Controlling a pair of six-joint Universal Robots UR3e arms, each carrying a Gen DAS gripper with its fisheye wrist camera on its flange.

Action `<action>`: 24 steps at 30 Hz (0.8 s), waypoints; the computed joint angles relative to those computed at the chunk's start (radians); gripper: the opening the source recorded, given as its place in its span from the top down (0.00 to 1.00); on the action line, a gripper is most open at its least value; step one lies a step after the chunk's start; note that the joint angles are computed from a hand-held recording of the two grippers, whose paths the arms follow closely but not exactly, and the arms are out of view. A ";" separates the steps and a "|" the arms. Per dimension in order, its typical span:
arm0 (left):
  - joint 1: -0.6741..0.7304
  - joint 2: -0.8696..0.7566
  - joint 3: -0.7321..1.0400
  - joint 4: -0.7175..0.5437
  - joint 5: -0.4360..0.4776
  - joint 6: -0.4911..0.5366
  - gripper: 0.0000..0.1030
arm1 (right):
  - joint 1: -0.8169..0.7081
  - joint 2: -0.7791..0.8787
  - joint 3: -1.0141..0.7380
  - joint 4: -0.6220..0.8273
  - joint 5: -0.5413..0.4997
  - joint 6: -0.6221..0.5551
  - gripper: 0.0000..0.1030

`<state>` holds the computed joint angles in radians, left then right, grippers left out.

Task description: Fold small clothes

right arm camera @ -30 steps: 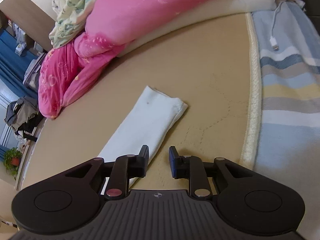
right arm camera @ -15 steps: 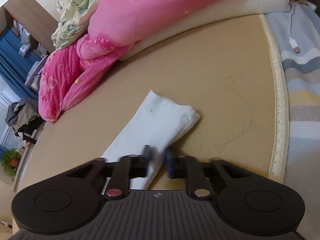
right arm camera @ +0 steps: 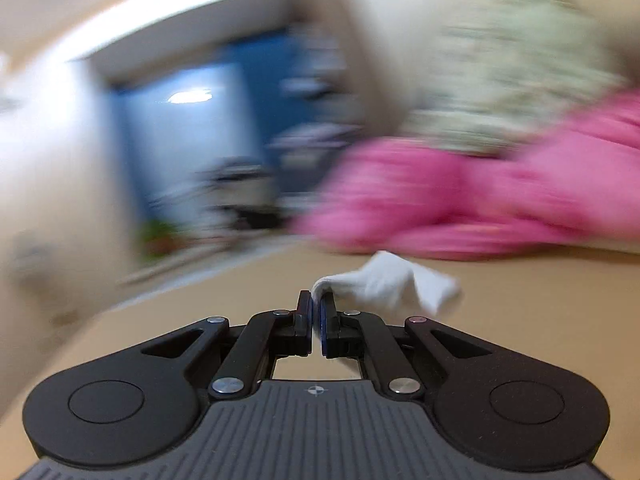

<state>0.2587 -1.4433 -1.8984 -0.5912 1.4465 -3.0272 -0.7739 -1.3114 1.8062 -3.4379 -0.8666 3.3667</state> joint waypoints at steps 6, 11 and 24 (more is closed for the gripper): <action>0.086 0.028 0.017 -0.078 -0.068 -0.025 0.44 | 0.567 -0.003 0.008 0.244 -0.037 -0.166 0.88; 0.146 0.048 0.039 -0.145 -0.144 -0.040 0.45 | 0.666 -0.134 0.118 0.637 -0.031 -0.498 0.86; 0.152 -0.278 0.286 -0.205 -0.432 -0.161 0.69 | -0.083 -0.490 0.280 0.974 0.110 -0.874 0.72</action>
